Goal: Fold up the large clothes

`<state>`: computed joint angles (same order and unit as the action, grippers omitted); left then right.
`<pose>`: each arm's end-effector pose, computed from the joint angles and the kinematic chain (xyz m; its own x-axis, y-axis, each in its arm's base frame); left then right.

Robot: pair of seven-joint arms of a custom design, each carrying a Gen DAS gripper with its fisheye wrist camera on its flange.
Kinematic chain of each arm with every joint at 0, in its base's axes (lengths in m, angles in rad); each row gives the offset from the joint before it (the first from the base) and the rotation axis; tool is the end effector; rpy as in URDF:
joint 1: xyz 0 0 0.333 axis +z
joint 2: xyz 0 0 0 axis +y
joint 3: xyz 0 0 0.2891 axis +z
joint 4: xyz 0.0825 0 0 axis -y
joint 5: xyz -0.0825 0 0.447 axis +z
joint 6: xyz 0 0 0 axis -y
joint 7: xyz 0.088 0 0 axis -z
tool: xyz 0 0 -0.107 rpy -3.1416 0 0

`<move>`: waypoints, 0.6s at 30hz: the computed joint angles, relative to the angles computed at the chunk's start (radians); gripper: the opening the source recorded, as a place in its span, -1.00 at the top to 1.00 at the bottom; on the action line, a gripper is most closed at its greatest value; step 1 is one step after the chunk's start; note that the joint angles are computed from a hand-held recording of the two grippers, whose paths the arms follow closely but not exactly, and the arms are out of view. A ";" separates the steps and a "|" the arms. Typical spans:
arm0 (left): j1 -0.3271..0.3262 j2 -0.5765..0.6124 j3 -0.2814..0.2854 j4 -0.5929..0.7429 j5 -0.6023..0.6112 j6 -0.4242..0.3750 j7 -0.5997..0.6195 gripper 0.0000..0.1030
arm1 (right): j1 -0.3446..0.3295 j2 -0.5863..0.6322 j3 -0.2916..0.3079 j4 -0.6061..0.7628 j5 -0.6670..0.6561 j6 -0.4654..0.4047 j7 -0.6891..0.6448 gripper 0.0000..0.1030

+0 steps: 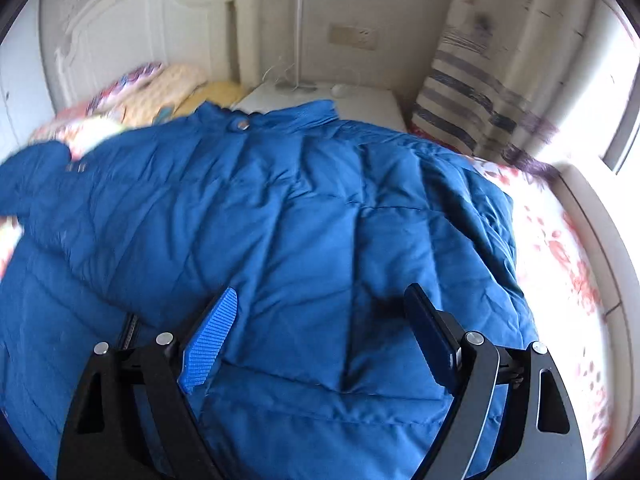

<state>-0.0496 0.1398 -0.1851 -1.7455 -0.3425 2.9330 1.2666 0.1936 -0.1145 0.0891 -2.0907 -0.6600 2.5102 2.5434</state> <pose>0.6948 -0.1365 0.5682 0.0542 -0.8206 0.5689 -0.5571 -0.4977 -0.6648 0.5955 0.1792 0.4800 -0.2617 -0.9645 0.0343 -0.7239 0.1726 -0.6680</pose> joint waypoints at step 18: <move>0.252 0.136 -0.148 0.172 -0.530 0.032 0.311 0.85 | -0.009 0.007 -0.010 -0.018 -0.014 0.056 0.036 -0.59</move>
<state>0.2022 0.2762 -0.3334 -1.5733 -0.8728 2.9655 1.5780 0.1848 -0.1070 0.0791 -2.1091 -0.6737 2.5667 2.5799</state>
